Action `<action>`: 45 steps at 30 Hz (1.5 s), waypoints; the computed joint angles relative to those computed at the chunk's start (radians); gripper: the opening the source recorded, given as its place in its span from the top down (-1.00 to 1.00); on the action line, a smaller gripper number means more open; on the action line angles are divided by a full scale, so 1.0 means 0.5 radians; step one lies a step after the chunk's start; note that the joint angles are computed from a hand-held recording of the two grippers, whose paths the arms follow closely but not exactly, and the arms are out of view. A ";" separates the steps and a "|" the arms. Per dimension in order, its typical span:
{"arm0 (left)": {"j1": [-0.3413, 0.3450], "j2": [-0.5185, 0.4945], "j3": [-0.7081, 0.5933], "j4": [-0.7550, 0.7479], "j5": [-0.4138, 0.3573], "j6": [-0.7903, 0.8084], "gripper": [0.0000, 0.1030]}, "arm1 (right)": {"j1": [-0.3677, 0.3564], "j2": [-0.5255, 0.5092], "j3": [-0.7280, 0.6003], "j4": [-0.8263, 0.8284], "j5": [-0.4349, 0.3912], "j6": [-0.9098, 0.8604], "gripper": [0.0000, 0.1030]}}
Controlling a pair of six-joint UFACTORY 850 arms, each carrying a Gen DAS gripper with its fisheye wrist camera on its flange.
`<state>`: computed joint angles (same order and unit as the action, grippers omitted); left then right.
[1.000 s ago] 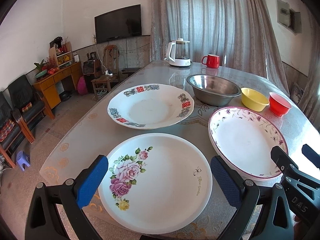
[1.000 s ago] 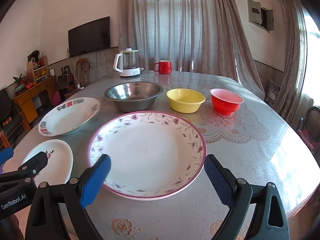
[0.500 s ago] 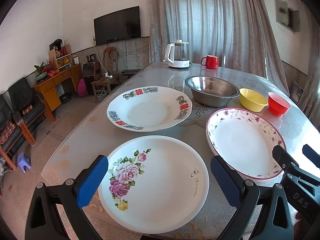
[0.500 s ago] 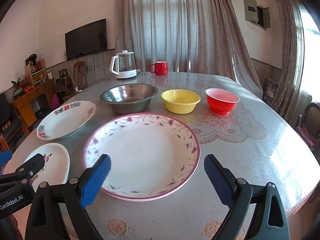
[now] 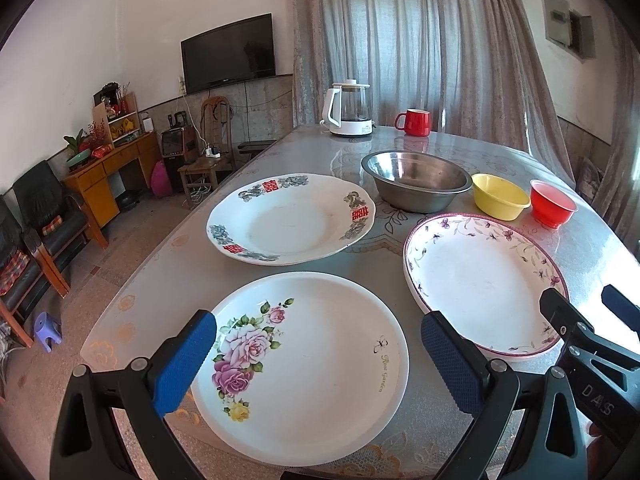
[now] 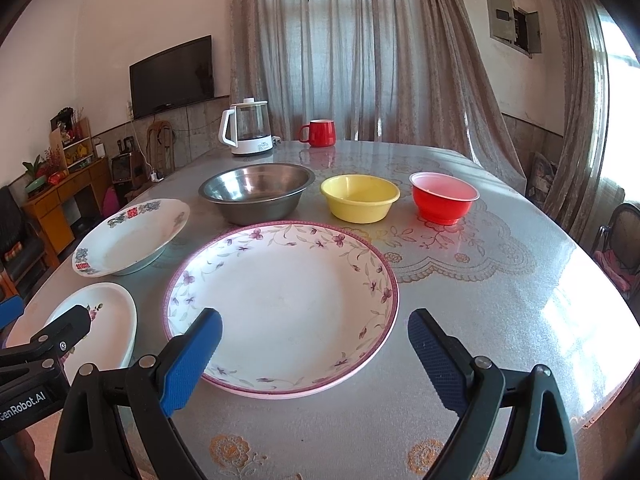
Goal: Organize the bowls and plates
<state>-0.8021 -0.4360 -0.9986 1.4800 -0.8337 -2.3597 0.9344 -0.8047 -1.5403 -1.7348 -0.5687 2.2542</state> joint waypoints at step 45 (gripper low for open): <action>0.342 0.028 -0.093 0.524 0.885 -0.234 -0.97 | -0.308 0.026 0.013 0.216 0.527 0.000 -0.58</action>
<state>-0.6310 -0.4221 -1.0453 1.7420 -0.3910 -2.4768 0.7806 -0.7916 -1.5336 -1.6267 -0.3051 2.2543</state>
